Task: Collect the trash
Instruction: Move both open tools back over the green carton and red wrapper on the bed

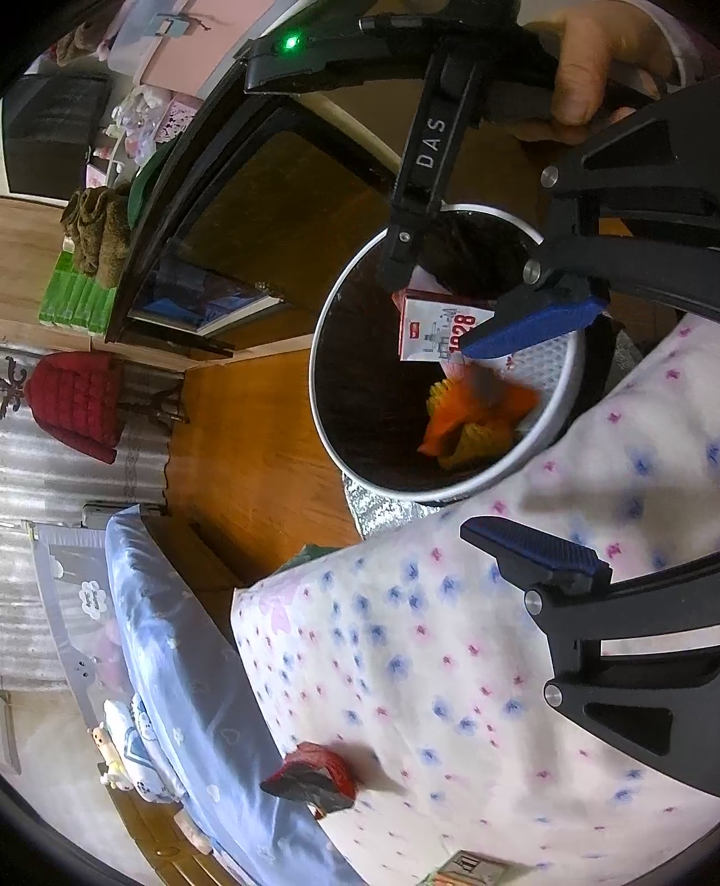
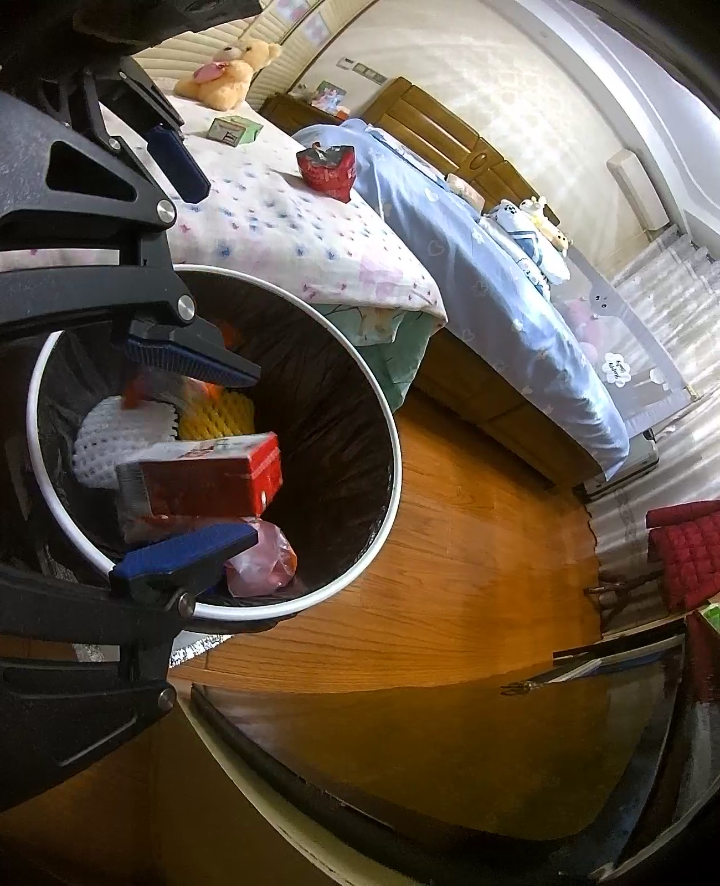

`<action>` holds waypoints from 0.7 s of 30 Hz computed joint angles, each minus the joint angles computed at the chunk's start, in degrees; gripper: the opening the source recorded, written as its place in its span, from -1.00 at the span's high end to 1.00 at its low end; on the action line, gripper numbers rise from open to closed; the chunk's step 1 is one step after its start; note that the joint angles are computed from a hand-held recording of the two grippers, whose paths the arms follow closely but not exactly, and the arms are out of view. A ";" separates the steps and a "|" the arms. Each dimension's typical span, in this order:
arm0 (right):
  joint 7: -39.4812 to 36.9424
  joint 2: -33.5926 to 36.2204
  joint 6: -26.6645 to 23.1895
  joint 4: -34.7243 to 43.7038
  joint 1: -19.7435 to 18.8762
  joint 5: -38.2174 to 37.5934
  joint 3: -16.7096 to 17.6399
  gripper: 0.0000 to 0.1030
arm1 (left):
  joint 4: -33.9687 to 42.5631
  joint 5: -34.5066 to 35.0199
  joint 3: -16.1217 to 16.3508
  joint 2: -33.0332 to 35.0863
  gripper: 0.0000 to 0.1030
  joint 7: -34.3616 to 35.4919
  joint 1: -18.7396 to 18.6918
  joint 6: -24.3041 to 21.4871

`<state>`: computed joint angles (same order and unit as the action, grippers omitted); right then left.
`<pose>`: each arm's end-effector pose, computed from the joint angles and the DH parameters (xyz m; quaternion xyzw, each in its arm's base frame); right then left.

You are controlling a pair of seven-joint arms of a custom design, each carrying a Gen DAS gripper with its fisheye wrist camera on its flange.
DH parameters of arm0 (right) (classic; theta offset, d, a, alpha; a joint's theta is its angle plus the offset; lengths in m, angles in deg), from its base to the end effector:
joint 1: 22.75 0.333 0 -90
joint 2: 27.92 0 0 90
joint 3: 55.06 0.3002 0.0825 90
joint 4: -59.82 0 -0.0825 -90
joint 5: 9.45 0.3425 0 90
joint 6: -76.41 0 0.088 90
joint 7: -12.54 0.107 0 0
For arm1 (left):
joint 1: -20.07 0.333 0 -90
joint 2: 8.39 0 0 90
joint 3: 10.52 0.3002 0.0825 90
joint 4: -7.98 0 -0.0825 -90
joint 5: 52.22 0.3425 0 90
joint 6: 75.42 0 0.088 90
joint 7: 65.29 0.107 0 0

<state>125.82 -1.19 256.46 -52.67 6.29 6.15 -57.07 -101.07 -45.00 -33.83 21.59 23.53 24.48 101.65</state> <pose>0.5700 0.2669 0.3335 -0.5942 0.7247 -0.0795 0.3398 0.6157 -0.1863 0.3419 -0.5514 0.7559 -0.3195 0.1501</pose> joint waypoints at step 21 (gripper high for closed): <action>-0.44 0.91 0.78 4.30 7.28 -2.57 -0.97 -0.54 | -19.45 4.53 0.50 -12.15 -0.20 -13.01 10.43 11.88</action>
